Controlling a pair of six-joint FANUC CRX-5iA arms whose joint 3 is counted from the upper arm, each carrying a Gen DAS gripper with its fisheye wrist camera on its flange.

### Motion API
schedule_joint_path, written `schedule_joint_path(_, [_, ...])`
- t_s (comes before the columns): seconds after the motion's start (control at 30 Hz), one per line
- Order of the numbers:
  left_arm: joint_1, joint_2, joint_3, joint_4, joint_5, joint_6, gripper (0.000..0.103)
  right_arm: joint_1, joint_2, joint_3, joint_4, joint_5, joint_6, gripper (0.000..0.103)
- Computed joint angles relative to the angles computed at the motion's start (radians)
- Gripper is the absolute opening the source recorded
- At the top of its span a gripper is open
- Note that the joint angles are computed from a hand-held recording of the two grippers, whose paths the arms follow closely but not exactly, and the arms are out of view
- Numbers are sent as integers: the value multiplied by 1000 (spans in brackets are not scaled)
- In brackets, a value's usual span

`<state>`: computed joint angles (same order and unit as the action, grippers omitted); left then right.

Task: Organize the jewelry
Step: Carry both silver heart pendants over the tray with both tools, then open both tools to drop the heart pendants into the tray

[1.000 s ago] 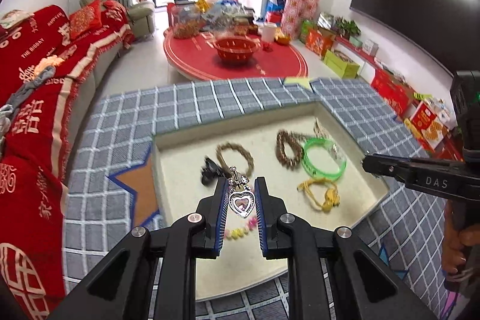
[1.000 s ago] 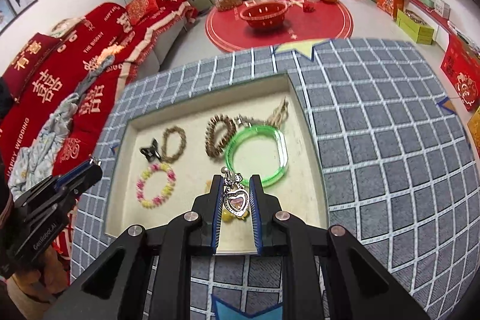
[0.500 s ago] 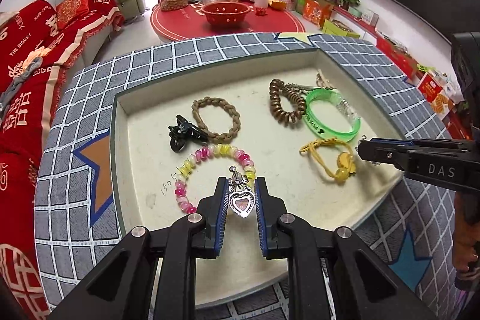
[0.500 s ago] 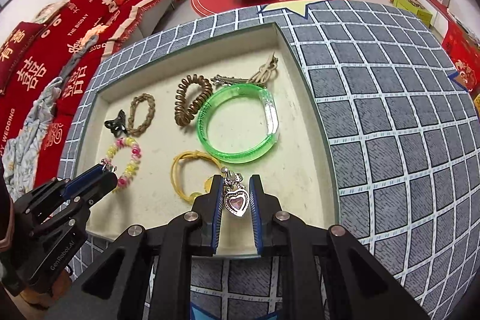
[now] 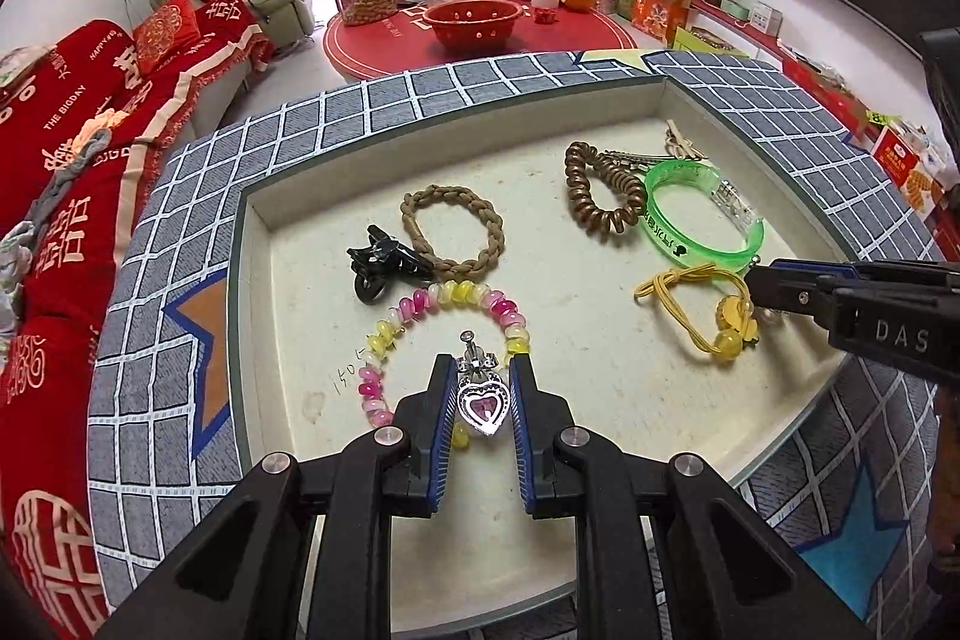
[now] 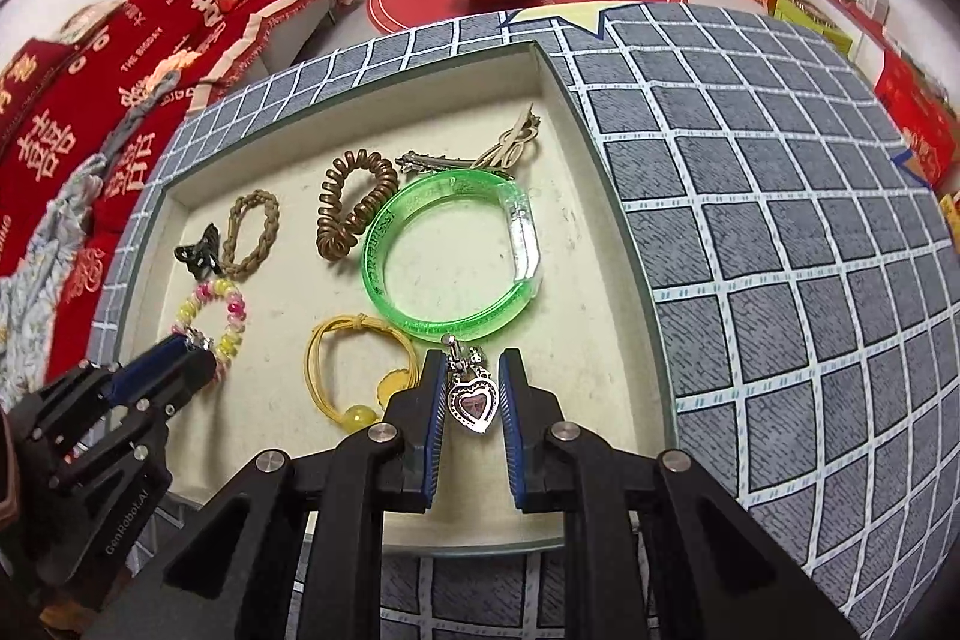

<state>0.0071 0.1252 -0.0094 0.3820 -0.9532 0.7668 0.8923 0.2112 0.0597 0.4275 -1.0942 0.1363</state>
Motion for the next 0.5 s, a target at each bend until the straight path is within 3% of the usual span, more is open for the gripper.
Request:
schedule_joint_path(0.3, [-1, 2, 1, -10, -3, 23, 31, 12, 8, 8, 16, -21, -6, 20])
schedule_joint_path(0.5, [-1, -1, 2, -25, 0, 42, 31, 11, 6, 7, 11, 0, -3, 44])
